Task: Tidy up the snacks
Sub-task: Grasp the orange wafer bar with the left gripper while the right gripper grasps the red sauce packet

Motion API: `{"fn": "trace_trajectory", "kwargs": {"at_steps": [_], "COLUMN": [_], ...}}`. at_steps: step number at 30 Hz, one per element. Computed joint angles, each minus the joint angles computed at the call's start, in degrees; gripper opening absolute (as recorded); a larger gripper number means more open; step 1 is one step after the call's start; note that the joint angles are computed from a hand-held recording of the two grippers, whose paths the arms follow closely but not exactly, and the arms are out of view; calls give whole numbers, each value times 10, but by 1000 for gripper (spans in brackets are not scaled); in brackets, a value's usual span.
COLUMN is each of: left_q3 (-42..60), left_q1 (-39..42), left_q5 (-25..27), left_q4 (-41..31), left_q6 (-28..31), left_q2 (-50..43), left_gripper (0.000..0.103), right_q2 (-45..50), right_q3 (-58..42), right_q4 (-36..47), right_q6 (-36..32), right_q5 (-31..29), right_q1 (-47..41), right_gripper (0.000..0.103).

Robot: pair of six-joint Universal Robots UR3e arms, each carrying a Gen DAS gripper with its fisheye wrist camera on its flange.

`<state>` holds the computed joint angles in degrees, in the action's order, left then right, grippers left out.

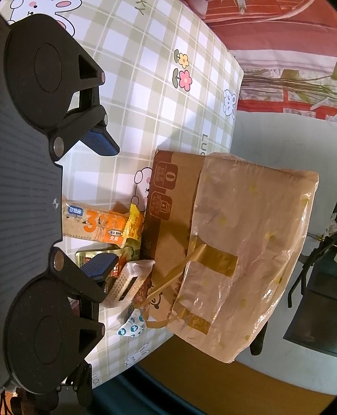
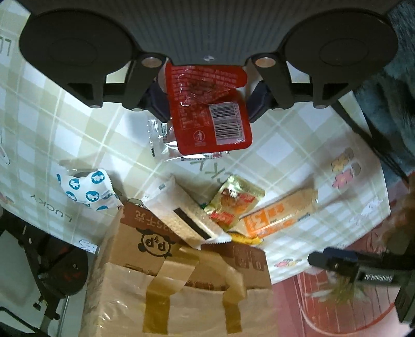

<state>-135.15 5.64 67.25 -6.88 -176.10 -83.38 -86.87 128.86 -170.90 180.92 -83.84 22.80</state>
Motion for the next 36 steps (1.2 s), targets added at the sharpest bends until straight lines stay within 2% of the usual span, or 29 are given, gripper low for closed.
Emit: {"fn": "trace_trajectory", "kwargs": {"at_steps": [14, 21, 26, 29, 31, 32, 36], "left_q3": [3, 43, 89, 119, 141, 149, 135], "left_q1": [3, -17, -62, -89, -101, -101, -103], "left_q5": [-9, -1, 25, 45, 58, 55, 54], "left_q4": [-8, -26, -9, 7, 6, -1, 16], "left_q6": [6, 32, 69, 80, 77, 79, 91], "left_q2": [-9, -77, -153, -197, -222, -230, -231], "left_gripper": [79, 79, 78, 70, 55, 40, 39], "right_q2": [111, 155, 157, 151, 147, 147, 139], "right_q3": [-101, -147, -147, -136, -130, -131, -128], "right_q4": [-74, -121, -129, -132, -133, -133, -133], "right_q6": [55, 80, 87, 96, 103, 106, 112], "right_q5": [12, -11, -27, -30, -35, -38, -50], "right_q1": [32, 36, 37, 35, 34, 35, 40], "right_gripper": [40, 38, 38, 38, 38, 38, 38]}}
